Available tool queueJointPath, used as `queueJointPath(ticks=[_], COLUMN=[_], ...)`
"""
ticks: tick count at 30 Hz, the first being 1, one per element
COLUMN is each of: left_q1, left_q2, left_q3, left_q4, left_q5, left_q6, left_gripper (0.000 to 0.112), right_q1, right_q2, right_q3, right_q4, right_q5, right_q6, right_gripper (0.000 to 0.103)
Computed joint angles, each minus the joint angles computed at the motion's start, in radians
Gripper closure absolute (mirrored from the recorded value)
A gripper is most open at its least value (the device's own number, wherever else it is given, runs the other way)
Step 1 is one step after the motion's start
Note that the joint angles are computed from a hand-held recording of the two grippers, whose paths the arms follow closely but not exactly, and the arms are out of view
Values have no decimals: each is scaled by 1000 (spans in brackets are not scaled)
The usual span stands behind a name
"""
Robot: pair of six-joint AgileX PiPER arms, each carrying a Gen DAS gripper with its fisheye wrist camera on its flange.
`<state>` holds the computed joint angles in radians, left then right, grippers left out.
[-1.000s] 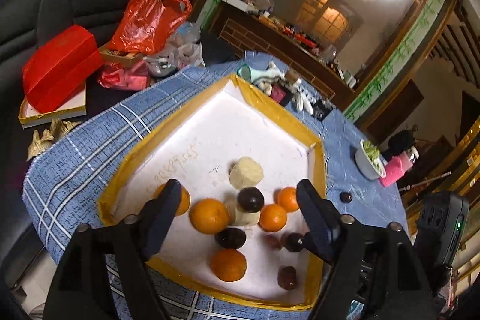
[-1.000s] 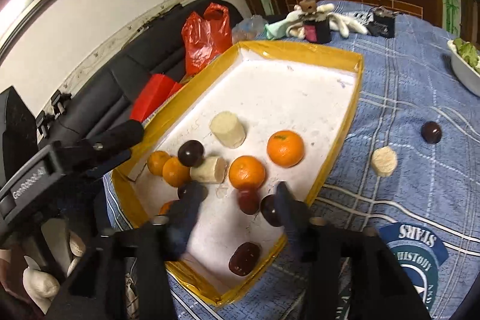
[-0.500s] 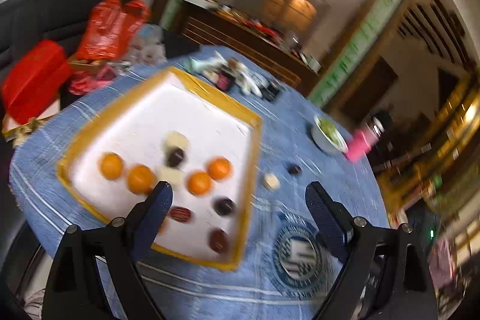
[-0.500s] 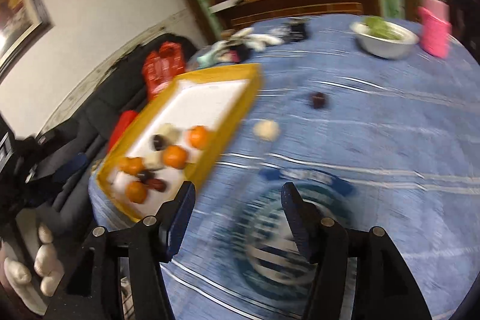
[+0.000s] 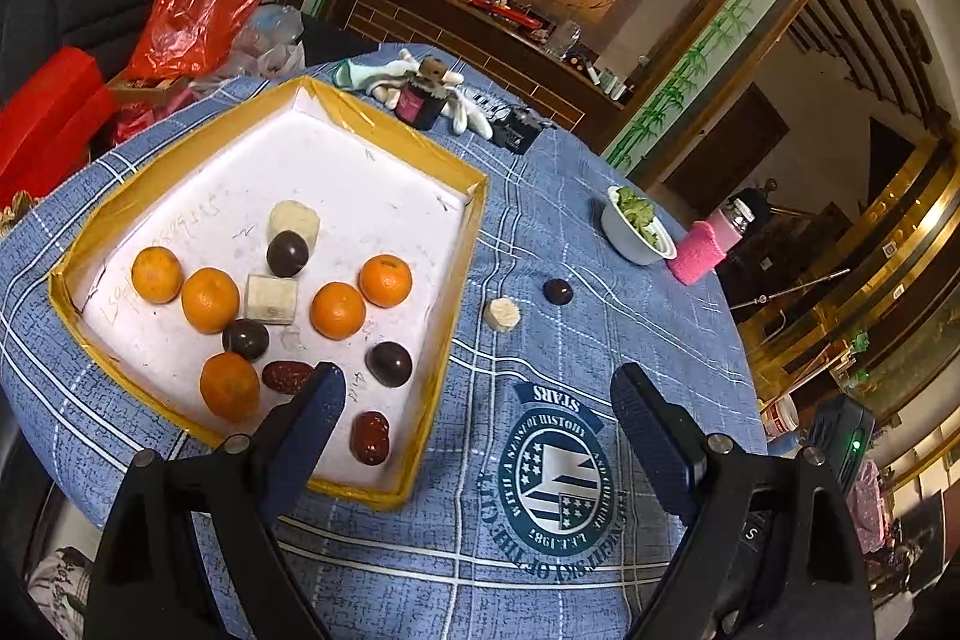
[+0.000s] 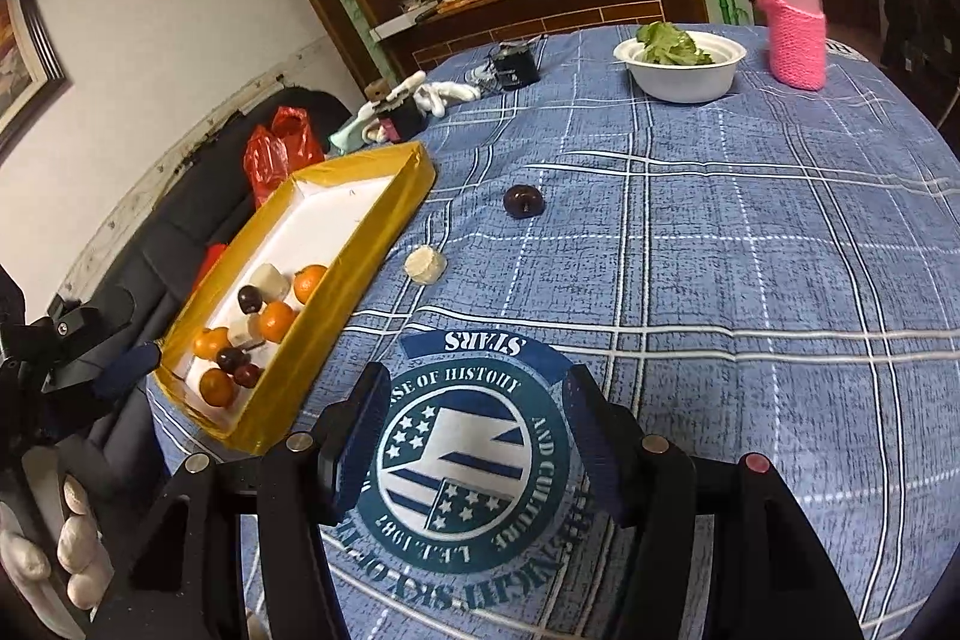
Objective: Organize fruits
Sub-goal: 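Grasp a beige round piece with the right tool while the left tool grasps the last dark plum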
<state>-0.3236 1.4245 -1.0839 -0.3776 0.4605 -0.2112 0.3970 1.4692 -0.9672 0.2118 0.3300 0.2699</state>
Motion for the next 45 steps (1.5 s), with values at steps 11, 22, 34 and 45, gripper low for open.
queueJointPath(ticks=[11, 22, 34, 45], left_q1=[117, 141, -8, -232], left_q2=[106, 183, 235, 549], left_q3=[-27, -92, -209, -685], left_q4=[-233, -173, 129, 463], left_q5=[0, -6, 34, 244], left_q6=[252, 248, -21, -172], left_gripper=[23, 23, 23, 48], right_q1=[28, 64, -55, -280], right_q2=[355, 628, 367, 266], right_q3=[-408, -751, -417, -217], right_q4=[-92, -266, -56, 301], right_q5=[143, 292, 89, -23], right_q6=[-104, -80, -209, -480], right_gripper=[38, 55, 73, 73])
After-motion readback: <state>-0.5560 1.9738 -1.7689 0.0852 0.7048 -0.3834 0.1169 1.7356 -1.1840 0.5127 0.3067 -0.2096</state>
